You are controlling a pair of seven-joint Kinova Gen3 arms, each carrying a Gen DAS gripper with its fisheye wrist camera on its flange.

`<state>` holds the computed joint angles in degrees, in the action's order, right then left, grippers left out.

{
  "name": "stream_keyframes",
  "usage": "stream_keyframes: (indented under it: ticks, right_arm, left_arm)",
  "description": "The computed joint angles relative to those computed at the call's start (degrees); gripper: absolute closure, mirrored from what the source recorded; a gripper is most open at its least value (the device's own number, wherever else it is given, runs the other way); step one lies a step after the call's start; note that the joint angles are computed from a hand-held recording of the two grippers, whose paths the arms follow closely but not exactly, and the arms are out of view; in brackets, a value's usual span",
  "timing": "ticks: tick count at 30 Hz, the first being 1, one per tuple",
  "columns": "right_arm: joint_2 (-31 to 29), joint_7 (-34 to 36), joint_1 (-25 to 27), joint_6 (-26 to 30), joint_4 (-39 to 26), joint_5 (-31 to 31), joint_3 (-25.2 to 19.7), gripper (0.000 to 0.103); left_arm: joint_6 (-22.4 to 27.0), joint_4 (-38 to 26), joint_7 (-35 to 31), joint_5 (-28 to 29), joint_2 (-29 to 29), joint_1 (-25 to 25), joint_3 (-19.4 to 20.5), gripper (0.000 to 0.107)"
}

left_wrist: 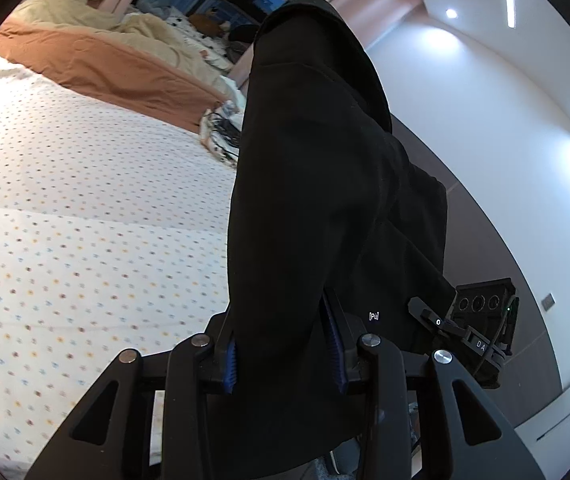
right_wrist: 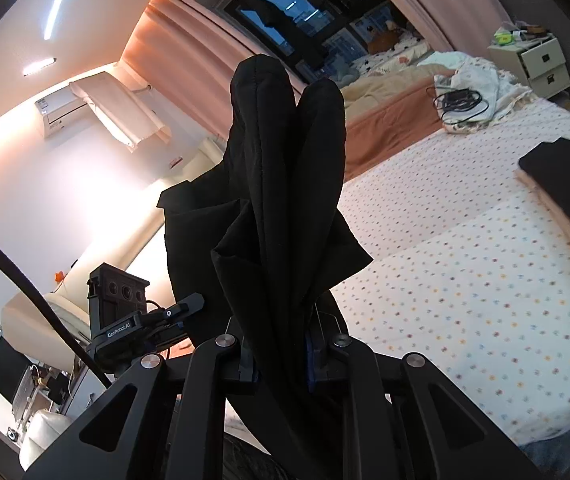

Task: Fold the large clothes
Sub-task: 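Carry the folded shirt with both tools to the clothes stack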

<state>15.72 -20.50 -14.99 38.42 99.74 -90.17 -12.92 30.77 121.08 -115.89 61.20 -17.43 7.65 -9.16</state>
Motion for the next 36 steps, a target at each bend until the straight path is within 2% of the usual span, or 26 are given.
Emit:
stream_keyframes:
  ticks: [5,12,16,23,29,36]
  right_arm:
    - [-4.86,0.86,2.88,2.97,3.98,0.03,2.21,0.091]
    - [-9.82,1.54,6.27,8.65,6.93,1.75,6.43,0.09]
    - [-9.69,1.6,9.27,12.72,5.38,3.55,8.87,0.091]
    - [-9.47,0.36,13.93,15.93,2.06,5.63,11.07,0.091]
    - [-8.88,-2.17,18.29,18.44,-3.06,9.31,12.38,0.091]
    - [-11.9,-6.03,19.99,16.07,-3.92,13.71,13.3,0.091]
  left_arm:
    - [-2.9,-2.04,3.38,-1.08,0.62,2.28,4.37,0.072]
    - [-4.25,-7.72,5.64,-2.92,4.81,6.45,6.18,0.072]
    - [-2.29,-13.34,2.92,-1.17,10.16,6.45,6.54,0.072]
    - [-0.19,-25.12,1.49,0.3,20.28,3.24,13.44,0.072]
    - [1.59,-35.82,4.34,-3.67,28.84,2.27,19.54,0.072]
    - [7.04,-50.58,6.52,-8.64,40.83,0.94,25.25,0.072]
